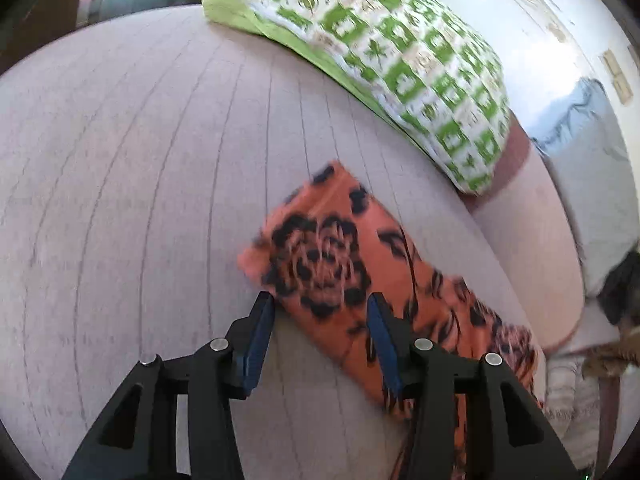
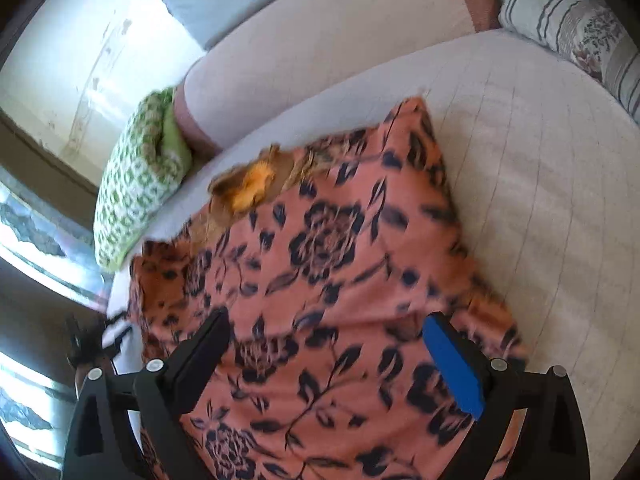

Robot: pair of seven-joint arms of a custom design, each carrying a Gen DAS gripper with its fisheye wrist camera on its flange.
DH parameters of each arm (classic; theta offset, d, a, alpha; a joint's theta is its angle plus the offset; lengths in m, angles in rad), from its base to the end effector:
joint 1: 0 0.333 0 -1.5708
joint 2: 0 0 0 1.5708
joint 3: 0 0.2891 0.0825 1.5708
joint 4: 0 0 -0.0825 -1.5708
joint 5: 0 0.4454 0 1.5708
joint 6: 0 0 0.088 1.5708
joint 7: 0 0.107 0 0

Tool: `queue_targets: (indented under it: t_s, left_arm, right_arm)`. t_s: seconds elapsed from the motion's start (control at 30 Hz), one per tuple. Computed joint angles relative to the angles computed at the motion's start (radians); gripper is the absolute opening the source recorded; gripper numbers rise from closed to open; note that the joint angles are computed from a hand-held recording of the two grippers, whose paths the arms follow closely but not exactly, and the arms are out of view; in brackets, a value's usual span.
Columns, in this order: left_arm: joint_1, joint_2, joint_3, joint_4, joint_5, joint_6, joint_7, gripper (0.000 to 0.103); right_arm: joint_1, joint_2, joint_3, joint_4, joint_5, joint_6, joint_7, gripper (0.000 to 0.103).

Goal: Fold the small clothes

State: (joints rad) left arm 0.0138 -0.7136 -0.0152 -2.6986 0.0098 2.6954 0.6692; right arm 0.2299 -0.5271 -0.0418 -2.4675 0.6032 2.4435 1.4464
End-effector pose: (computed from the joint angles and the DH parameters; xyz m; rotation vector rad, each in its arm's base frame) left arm 0.4506 -0.0007 0.4781 -2.5804 0.9097 -0.9502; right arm 0.4910 0.0938 0.4891 -1.6742 1.7738 0.0596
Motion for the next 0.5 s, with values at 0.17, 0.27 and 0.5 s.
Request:
queue_targets:
  t_s: [0.17, 0.27, 0.5]
  left_arm:
    - [0.043, 0.099, -0.002, 0.081, -0.006, -0.052, -0.083, 0.004]
    - [0.141, 0.034, -0.110, 0.107, 0.129, -0.114, -0.179, 0.004]
    - [0.227, -0.111, -0.299, 0.311, 0.560, -0.099, -0.213, 0.004]
  right_arm:
    - [0.006, -0.029, 0.015, -0.039, -0.008, -0.008, 0.037, 0.098]
    - [0.005, -0.044, 0.007, -0.053, -0.011, -0.019, 0.042, 0.098]
    - [-0.009, -0.125, -0.014, -0.114, -0.010, -0.007, 0.040, 0.098]
